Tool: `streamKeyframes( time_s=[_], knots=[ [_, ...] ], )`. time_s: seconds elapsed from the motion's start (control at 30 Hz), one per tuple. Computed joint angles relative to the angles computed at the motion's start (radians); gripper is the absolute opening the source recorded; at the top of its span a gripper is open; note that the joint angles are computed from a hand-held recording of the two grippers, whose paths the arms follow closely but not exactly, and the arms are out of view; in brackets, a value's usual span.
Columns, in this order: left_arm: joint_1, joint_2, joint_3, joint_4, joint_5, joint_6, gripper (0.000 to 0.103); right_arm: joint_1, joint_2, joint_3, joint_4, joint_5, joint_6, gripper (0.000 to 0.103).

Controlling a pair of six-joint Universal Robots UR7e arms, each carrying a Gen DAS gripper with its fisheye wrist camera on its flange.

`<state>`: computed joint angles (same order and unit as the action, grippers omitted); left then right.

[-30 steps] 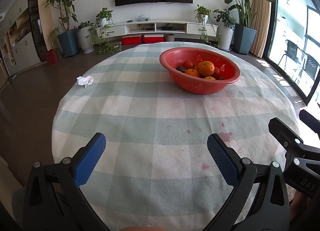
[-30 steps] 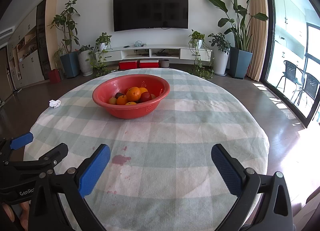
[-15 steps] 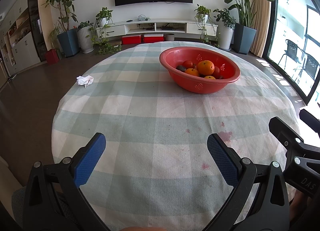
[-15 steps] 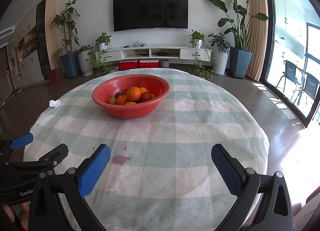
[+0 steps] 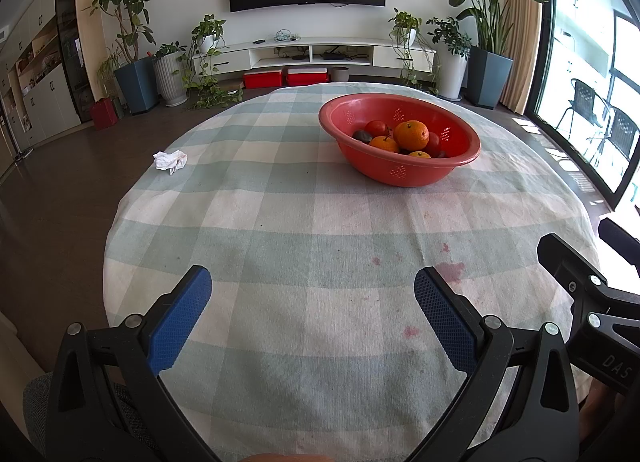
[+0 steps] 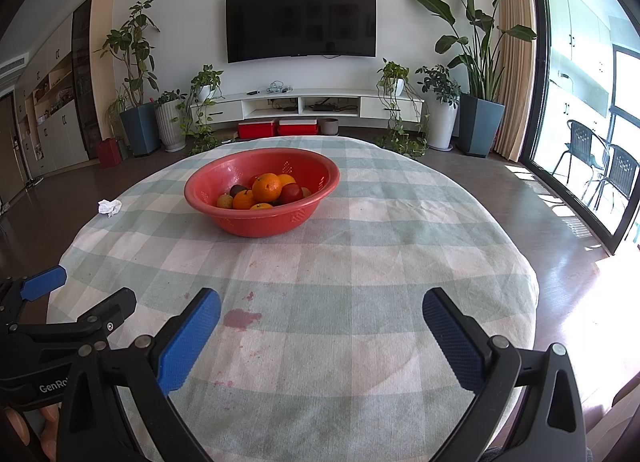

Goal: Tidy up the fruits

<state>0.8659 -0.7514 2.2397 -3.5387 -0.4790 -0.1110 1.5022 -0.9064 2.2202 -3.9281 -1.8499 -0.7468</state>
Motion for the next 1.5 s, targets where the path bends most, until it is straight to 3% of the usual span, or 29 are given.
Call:
streamKeyframes(
  time_s=[1.5],
  knots=[
    [-0.006, 0.008, 0.014, -0.007, 0.021, -0.025, 0.103, 0.006, -0.007, -0.003, 0.017, -0.009, 0.004, 0.103]
  ],
)
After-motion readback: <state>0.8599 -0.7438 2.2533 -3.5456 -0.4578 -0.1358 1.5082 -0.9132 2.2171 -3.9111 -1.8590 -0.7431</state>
